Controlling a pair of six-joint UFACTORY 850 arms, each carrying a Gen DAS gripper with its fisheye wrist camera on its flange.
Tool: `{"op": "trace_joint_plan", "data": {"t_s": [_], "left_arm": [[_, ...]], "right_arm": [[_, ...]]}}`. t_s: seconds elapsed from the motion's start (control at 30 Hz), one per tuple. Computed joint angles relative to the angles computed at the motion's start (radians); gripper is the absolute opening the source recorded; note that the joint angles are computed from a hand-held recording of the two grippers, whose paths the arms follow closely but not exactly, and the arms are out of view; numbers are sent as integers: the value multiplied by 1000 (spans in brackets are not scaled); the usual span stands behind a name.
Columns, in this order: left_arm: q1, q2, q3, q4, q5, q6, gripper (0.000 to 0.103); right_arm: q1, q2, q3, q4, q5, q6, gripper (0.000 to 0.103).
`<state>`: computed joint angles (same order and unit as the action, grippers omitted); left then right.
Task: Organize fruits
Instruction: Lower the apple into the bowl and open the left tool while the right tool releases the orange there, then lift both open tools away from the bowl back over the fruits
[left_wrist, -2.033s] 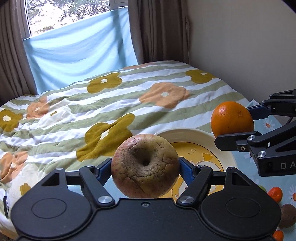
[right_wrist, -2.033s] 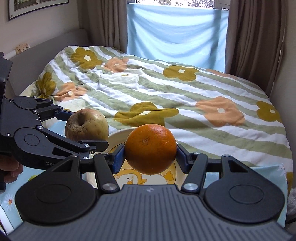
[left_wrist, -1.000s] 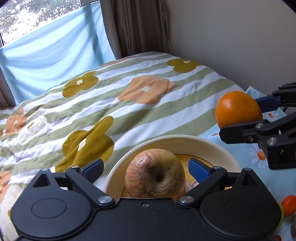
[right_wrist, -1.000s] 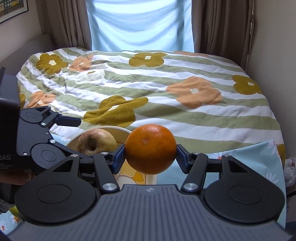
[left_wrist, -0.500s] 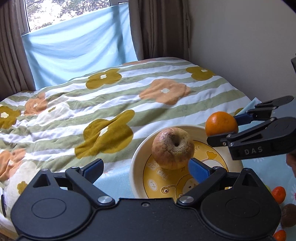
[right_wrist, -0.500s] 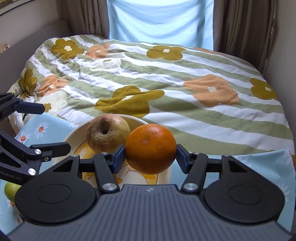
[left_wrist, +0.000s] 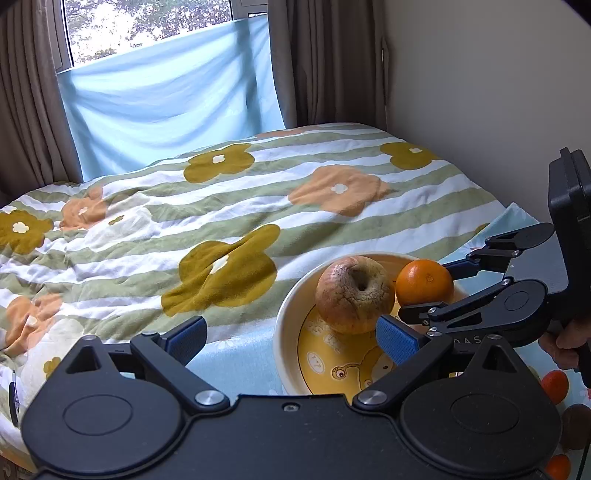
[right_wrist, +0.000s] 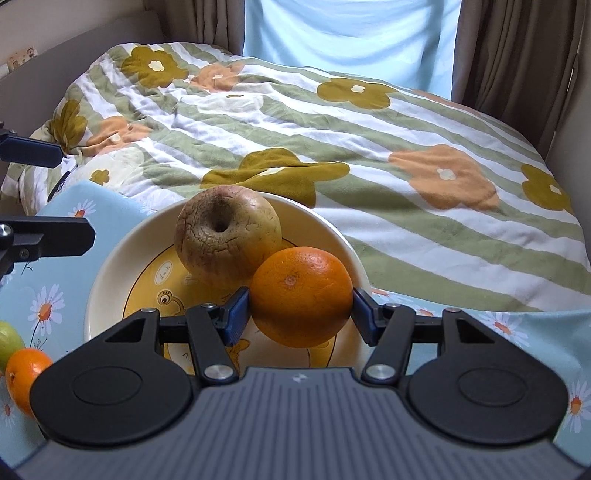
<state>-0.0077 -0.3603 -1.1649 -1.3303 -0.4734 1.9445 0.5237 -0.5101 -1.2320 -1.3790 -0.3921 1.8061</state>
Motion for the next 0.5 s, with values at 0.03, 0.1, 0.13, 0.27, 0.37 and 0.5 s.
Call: {"op": "trace_joint_plan", "data": {"t_s": [0.03,0.1,0.13,0.27,0.37,0.5], "left_arm": [[1,1,2,-2,0,3,100],[6,1,2,1,-5,4,100],[7,2,4,2,-5,4,100],[15,5,2,13,-14,-6,100],[23,17,7,2,-22,-6,100],[33,55,30,-30,-32,5,100]], "right_arm": [[1,-1,2,-5,-1,-3,74],[7,-2,5,-17,-10,3,76],[14,4,15,-63,-23,45,86],[38,32,47,-145,-103,139,103],[39,63,65,-117,-114,163,103],[56,114,91,-90,-165,206,103]]}}
